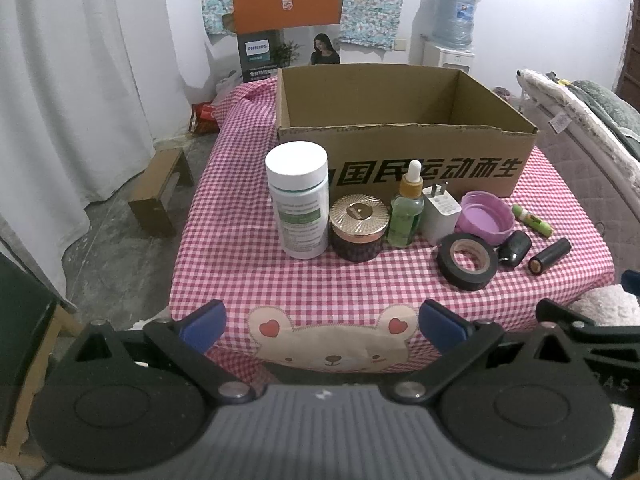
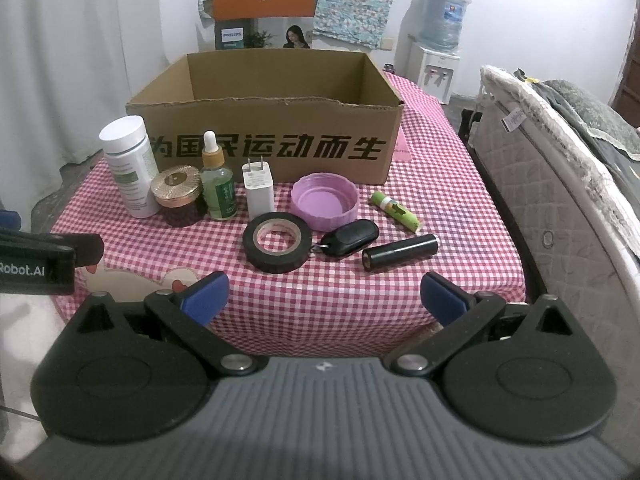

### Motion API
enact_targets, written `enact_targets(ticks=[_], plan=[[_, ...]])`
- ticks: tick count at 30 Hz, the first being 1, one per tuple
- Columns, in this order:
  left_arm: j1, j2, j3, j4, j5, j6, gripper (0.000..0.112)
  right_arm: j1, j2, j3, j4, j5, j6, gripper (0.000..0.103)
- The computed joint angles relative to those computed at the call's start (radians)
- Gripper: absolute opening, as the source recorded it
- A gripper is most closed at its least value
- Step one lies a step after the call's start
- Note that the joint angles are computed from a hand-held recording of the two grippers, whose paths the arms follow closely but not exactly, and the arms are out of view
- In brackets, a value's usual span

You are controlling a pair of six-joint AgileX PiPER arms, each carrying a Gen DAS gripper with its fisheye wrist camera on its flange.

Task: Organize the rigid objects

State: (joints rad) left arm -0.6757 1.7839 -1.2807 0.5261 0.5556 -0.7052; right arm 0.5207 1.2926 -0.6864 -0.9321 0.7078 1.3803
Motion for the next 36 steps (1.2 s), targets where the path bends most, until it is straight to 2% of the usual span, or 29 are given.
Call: enact_targets(ticks=[36], plan=[[0.016,0.020,-0.027,-0.011,0.018,0.007,0.103,0.002,0.018,-0.019,-0.036,-0.011,0.008,0.102]])
